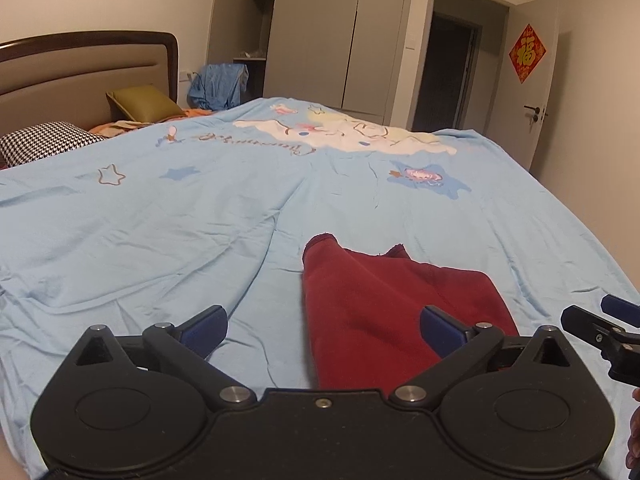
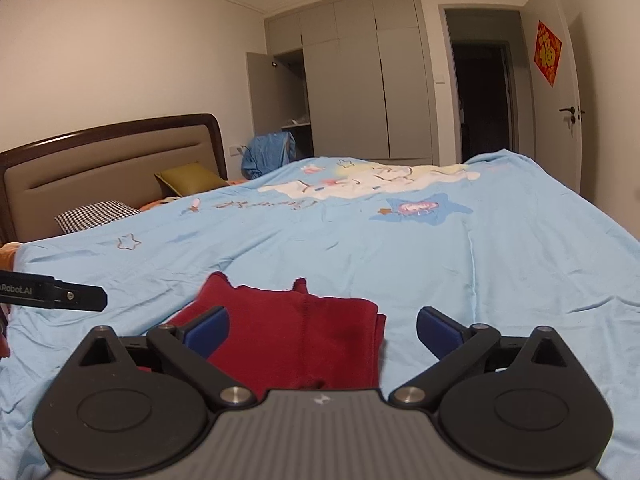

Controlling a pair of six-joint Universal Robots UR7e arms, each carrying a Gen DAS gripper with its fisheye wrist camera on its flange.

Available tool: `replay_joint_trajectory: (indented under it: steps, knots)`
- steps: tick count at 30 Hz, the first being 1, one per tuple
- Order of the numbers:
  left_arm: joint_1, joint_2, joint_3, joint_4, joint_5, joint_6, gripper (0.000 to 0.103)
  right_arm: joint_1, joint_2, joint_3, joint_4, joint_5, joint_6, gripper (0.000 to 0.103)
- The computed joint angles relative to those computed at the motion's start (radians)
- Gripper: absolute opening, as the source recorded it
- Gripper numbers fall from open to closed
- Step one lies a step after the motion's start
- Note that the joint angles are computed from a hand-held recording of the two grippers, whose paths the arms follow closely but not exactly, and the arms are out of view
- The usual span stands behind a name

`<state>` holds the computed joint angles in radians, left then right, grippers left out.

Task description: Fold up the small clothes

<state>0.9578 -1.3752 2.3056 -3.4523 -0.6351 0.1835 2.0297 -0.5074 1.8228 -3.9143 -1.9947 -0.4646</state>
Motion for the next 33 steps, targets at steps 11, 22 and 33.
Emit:
replay_joint_trajectory:
  steps: [11,22,33]
  knots:
    - [-0.125,-0.121,0.239,-0.04,0.106,-0.087,0.102,0.063,-0.011,0.186,-0.222,-0.048,-0.013,0.103]
    - [-0.222,-0.177,0.414,-0.167,0.155,-0.097,0.102,0.117,0.019,0.301,-0.372,-0.135,0.008,0.103]
    - [-0.245,-0.205,0.509,-0.156,0.168,-0.172,0.102,0.135,0.049,0.35,-0.417,-0.216,0.063,0.103]
